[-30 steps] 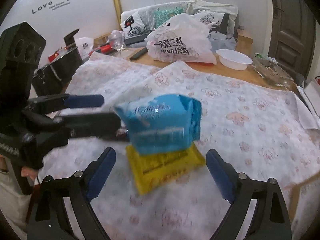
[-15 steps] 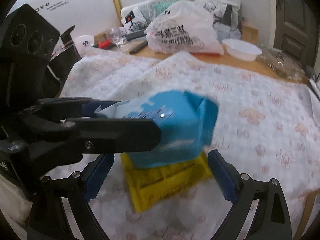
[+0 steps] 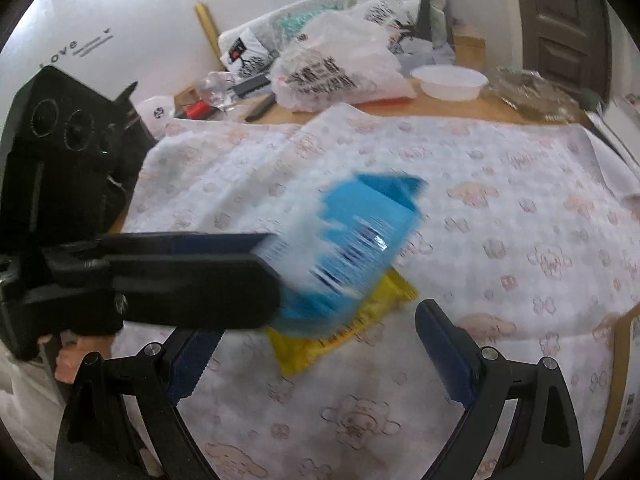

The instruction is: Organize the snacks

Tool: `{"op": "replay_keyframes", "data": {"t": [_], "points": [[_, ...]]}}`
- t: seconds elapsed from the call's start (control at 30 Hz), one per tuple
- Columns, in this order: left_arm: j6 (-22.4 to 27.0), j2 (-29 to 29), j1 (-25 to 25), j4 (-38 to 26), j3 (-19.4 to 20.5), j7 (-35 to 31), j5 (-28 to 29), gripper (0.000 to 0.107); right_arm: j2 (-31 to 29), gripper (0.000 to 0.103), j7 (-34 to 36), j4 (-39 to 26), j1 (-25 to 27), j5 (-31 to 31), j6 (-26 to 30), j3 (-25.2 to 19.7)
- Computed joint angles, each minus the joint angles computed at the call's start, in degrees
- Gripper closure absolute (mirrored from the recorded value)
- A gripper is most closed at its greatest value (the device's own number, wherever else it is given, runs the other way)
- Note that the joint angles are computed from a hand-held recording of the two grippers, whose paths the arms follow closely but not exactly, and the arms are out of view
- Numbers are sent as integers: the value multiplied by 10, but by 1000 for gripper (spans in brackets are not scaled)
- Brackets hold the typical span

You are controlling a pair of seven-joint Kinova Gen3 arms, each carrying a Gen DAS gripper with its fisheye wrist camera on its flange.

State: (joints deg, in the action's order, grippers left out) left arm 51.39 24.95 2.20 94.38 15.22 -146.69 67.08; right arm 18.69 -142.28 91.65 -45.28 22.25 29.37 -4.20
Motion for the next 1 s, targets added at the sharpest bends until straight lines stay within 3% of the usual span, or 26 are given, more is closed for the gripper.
{"op": "replay_keyframes", "data": {"t": [0.07,0.23,0.43,0.57,0.6,0.67,0.83,0.9,0.97,1.0], "points": [[-8,-6,14,1,-18,12,-3,53,6,9,-3,-13,-7,7,8,3],[-73,-31,14,20,-15,31,-25,53,20,9,-63,-31,-19,22,14,22],[-104,-45,-1,38,-13,27,-12,53,39,10,-34,-61,-6,5,19,9],[-130,-56,1,48,-17,27,-13,52,59,11,-73,-93,-51,49,53,45],[-134,-57,1,50,-16,27,-12,52,64,13,-78,-100,-55,57,63,46],[-144,-59,0,56,-16,24,-10,52,72,36,-84,-118,-70,75,103,56],[-155,-59,3,57,-16,30,-16,52,55,39,-97,-99,-61,100,123,45],[-158,-58,3,57,-15,36,-19,52,52,40,-85,-94,-36,85,111,24],[-151,-54,-1,55,-12,38,-19,52,60,66,-61,-109,-30,74,129,15],[-144,-51,-3,53,-11,38,-19,52,66,67,-53,-118,-43,82,147,24]]}}
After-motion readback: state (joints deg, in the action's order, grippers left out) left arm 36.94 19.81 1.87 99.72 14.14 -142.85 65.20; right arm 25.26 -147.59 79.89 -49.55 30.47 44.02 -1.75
